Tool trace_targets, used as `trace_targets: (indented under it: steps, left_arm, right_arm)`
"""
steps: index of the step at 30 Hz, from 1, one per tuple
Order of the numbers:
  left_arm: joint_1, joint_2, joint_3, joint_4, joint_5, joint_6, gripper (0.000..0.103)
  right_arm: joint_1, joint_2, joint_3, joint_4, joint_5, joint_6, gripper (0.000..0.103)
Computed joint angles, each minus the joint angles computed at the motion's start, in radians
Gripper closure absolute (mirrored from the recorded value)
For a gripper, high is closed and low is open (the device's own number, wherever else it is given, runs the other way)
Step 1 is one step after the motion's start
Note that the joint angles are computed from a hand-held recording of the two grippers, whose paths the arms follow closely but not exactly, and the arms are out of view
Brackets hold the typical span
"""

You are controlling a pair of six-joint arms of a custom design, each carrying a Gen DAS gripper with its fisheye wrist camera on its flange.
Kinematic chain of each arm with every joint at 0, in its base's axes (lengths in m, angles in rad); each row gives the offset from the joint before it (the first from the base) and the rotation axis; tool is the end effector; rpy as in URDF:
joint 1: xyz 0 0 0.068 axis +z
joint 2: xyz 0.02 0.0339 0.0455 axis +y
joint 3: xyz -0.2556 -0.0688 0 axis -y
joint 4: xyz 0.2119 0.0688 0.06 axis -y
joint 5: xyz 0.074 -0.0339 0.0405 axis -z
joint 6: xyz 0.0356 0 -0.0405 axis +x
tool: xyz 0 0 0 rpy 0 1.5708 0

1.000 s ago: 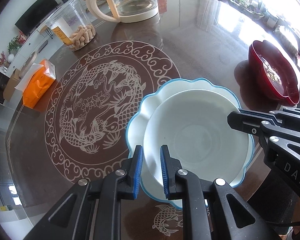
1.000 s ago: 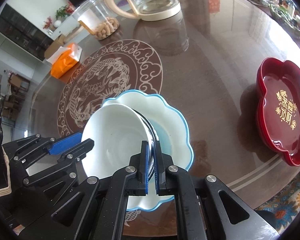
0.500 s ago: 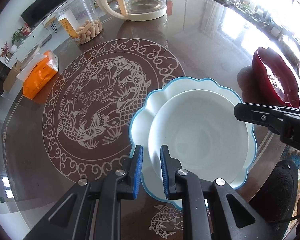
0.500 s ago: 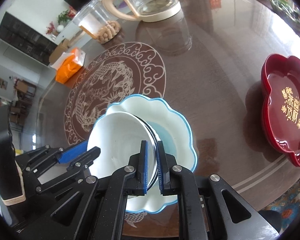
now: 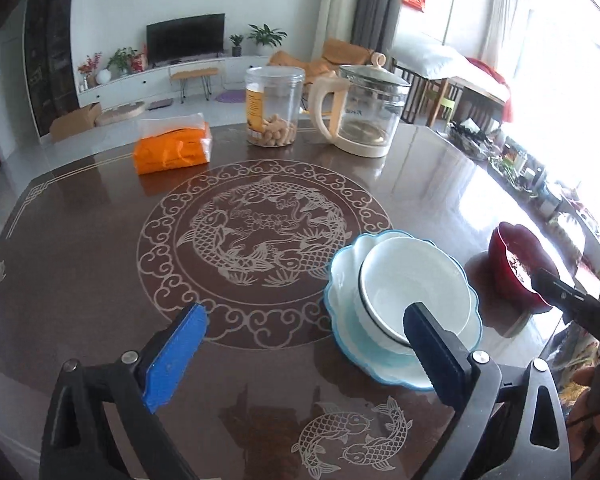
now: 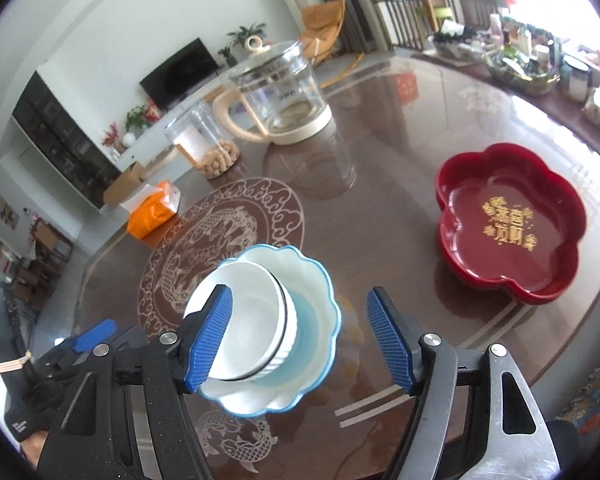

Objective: Organize plates and bowls
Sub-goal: 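Open both grippers and pull back from the bowl stack, then move both tools to the rim of the nested bowl stack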

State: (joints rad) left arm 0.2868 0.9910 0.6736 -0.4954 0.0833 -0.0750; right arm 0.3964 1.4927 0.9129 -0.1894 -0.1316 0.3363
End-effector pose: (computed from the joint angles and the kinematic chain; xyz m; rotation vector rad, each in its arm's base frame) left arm 0.1690 0.0467 0.2387 -0.3893 2.3479 0.0016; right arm 0.2645 0.1158 0.2264 -0.1385 2.3862 0.5097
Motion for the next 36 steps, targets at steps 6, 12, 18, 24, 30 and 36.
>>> trace_targets:
  steps: [6, 12, 18, 24, 30, 36]
  left_arm:
    - [-0.092, -0.182, -0.127, -0.078, -0.213, -0.051, 0.004]
    - [-0.271, -0.242, -0.166, -0.097, -0.478, -0.089, 0.004]
    - [-0.264, -0.238, -0.133, -0.157, -0.503, -0.106, 0.004]
    - [-0.314, -0.257, -0.131, -0.196, -0.547, -0.131, 0.004]
    - [-0.353, -0.278, -0.103, -0.268, -0.571, -0.183, 0.004]
    - [-0.265, -0.33, -0.1, -0.307, -0.47, -0.164, 0.004]
  right_arm:
    - [0.252, -0.246, -0.383, 0.213, 0.452, 0.052, 0.026]
    - [0.404, -0.435, -0.474, 0.27, 0.61, -0.064, 0.024]
    - [0.461, -0.375, -0.47, 0.199, 0.678, -0.057, 0.02]
    - [0.518, -0.511, -0.536, 0.209, 0.757, -0.054, 0.02]
    - [0.525, -0.57, -0.568, 0.226, 0.75, -0.064, 0.02]
    - [0.449, -0.698, -0.65, 0.308, 0.524, -0.168, 0.02]
